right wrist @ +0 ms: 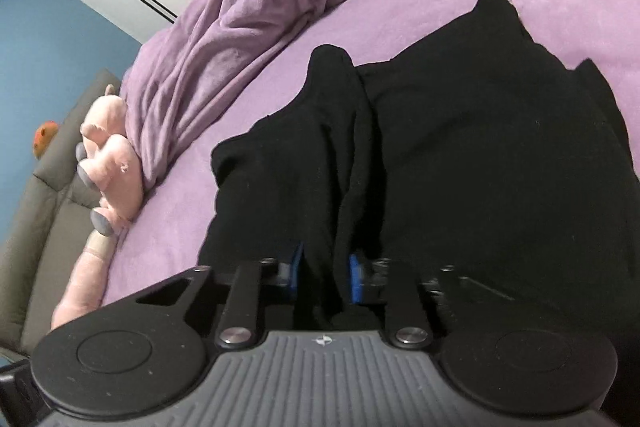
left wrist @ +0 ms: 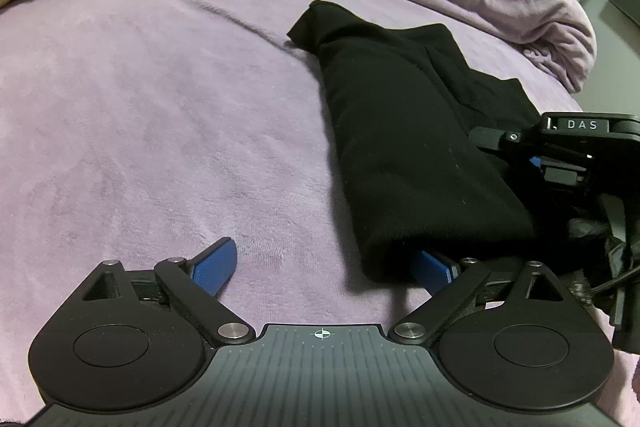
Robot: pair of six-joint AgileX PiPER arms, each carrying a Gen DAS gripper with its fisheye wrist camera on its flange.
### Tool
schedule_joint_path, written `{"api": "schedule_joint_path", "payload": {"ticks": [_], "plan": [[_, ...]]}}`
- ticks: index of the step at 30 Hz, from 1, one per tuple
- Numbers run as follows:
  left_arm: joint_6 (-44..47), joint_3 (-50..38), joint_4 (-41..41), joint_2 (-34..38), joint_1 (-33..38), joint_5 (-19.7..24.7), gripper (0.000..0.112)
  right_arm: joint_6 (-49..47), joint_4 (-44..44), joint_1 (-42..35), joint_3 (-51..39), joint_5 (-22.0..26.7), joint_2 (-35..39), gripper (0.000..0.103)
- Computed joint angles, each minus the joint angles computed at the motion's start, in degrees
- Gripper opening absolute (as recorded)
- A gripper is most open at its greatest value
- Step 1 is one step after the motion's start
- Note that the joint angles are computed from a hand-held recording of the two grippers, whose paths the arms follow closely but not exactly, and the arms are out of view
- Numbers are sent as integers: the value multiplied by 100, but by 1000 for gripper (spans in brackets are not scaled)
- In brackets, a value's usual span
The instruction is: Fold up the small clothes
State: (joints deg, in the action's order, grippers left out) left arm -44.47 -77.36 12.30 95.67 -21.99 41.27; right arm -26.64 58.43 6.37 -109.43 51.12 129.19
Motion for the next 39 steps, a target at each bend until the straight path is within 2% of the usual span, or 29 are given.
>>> {"api": "schedule_joint_path", "payload": {"ticks": [5, 7, 11, 15, 18, 19, 22, 24, 25, 28, 30, 33, 36, 38, 39], "plan": [[129, -8, -491, -230, 200, 187, 94, -13, 209, -36, 39, 60, 30, 12], [141, 175, -625, -499, 327, 65, 94, -115, 257, -17, 148, -25, -18, 12], [-469, 359, -309, -856, 537, -110, 96, -140, 77, 71, 279, -262, -131, 10], [-358, -110, -416, -351, 658, 163, 97, 12, -60, 141, 241, -326, -149, 11], [-176, -266, -801, -24, 716, 185, 97, 141, 52, 85, 115, -161, -40, 24], [-281, -247, -713, 13, 685, 133, 98, 116, 228, 34, 68, -41, 29, 27], [-442, -74, -507, -23, 636, -111, 101, 201, 180, 68, -96, 8, 103, 28], [-515, 31, -559, -56, 661, -213, 101, 128, 54, 173, -107, -145, 78, 27], [-496, 65, -576, -73, 673, -242, 102, 172, -196, 274, -140, -264, 55, 19], [-566, -49, -346, -71, 566, -43, 102, 422, -1036, 580, 39, -839, -203, 10], [-734, -139, -138, -107, 453, 67, 102, 242, -1399, 767, 449, -1405, -548, 8], [-753, -165, -231, -215, 365, -85, 102, -399, -1612, 949, 1443, -2609, -1304, 7], [-491, -503, -450, -43, 204, -9, 102, -1105, -1065, 781, 2325, -3219, -1920, 7], [-297, -793, -552, 177, 54, 119, 102, -883, -1525, 728, 2872, -3763, -2221, 7], [-279, -868, -538, 254, -22, 124, 102, -429, -1960, 649, 2970, -3829, -2250, 7]]}}
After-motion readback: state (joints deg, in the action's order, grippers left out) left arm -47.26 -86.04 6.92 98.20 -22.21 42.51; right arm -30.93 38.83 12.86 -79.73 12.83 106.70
